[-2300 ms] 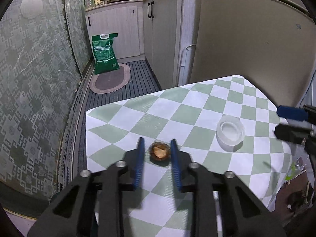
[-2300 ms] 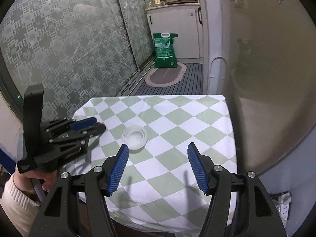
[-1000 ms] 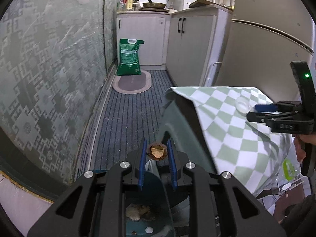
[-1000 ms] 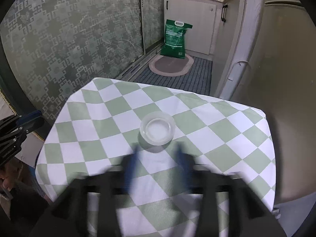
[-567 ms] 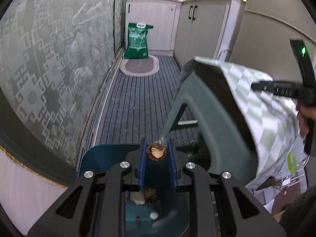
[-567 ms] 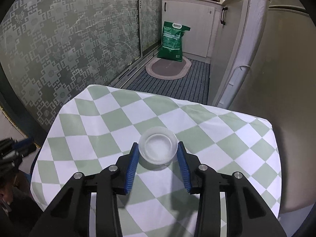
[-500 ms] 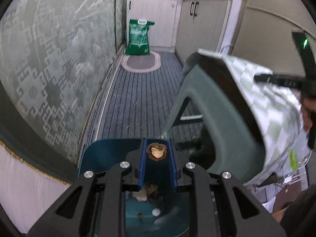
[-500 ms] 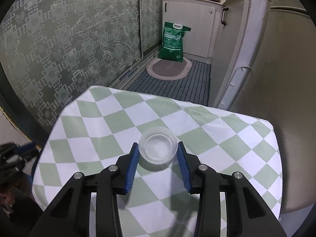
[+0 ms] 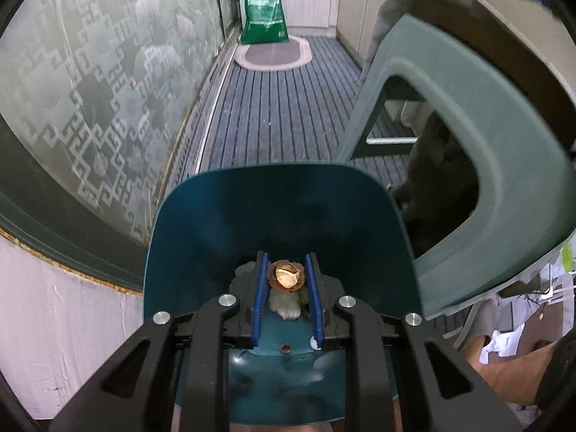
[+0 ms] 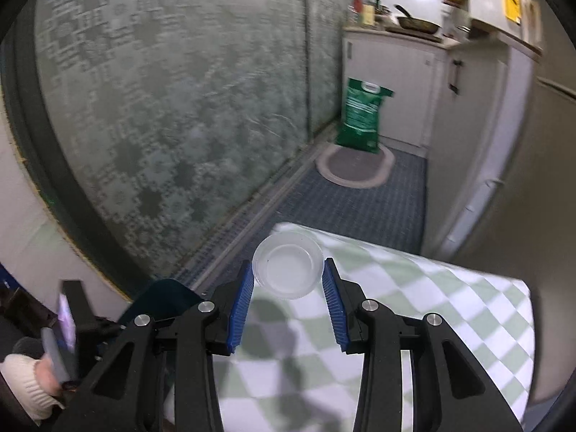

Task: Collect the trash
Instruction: 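Carry the small shell into the teal bin and release it while the right gripper grasps the clear cup, then lower the clear plastic cup into the teal bin and open the right gripper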

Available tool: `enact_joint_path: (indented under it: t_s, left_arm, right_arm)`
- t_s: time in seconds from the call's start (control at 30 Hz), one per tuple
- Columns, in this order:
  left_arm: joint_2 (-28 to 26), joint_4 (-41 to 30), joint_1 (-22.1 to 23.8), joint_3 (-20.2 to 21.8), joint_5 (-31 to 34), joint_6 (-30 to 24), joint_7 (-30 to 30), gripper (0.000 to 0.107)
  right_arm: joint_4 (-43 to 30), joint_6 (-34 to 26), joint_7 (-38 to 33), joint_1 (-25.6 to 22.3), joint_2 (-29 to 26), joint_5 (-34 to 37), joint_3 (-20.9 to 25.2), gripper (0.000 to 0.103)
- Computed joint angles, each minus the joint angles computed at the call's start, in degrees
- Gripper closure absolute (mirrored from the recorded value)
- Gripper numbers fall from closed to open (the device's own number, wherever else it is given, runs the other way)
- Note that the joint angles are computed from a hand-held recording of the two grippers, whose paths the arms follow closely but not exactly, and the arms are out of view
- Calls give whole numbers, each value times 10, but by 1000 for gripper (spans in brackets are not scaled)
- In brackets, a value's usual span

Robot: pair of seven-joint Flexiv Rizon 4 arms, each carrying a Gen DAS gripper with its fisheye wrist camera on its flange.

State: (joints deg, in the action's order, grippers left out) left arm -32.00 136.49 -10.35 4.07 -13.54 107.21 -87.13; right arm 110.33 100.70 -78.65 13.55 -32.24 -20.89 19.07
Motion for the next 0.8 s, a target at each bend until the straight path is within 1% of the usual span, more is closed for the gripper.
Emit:
enact_joint_path:
  t_s: [0.03, 0.1, 0.13, 0.2, 0.33, 0.47, 0.57, 0.63, 0.7, 0.8]
  left_arm:
    - [-3, -2, -2, 3, -1, -4, 2, 83]
    - [-9, -4, -8, 11, -4, -11, 5, 69]
    - [-13, -4, -10, 14, -4, -9, 6, 68]
    - [-14, -2, -6, 12, -2, -10, 8, 70]
    - [-8, 8, 10, 5, 4, 9, 3, 70]
    - [10, 29, 43, -14, 20, 53, -13, 71]
    - [27, 48, 82, -35, 49, 94, -30, 75]
    - [39, 58, 103, -42, 68, 119, -41, 78]
    - [52, 68, 117, -46, 81, 139, -53, 82]
    - [73, 80, 145, -55, 108, 164, -80, 86]
  right_arm:
    - [-2, 0, -1, 0, 0, -1, 6, 63]
    - [-9, -3, -5, -7, -6, -8, 27, 63]
    - [-11, -3, -5, -6, -7, -9, 31, 63]
    - [-19, -9, -7, -9, -13, -13, 46, 63]
    - [-26, -19, -12, 1, -21, -15, 54, 63]
    - [-30, -32, -20, 20, -27, -13, 52, 63]
    - [-34, -41, -28, 39, -31, -11, 46, 63]
    - [-35, -49, -35, 50, -33, -9, 45, 63]
    - [-31, -54, -41, 68, -32, -8, 35, 63]
    - [-27, -66, -50, 87, -33, -4, 26, 63]
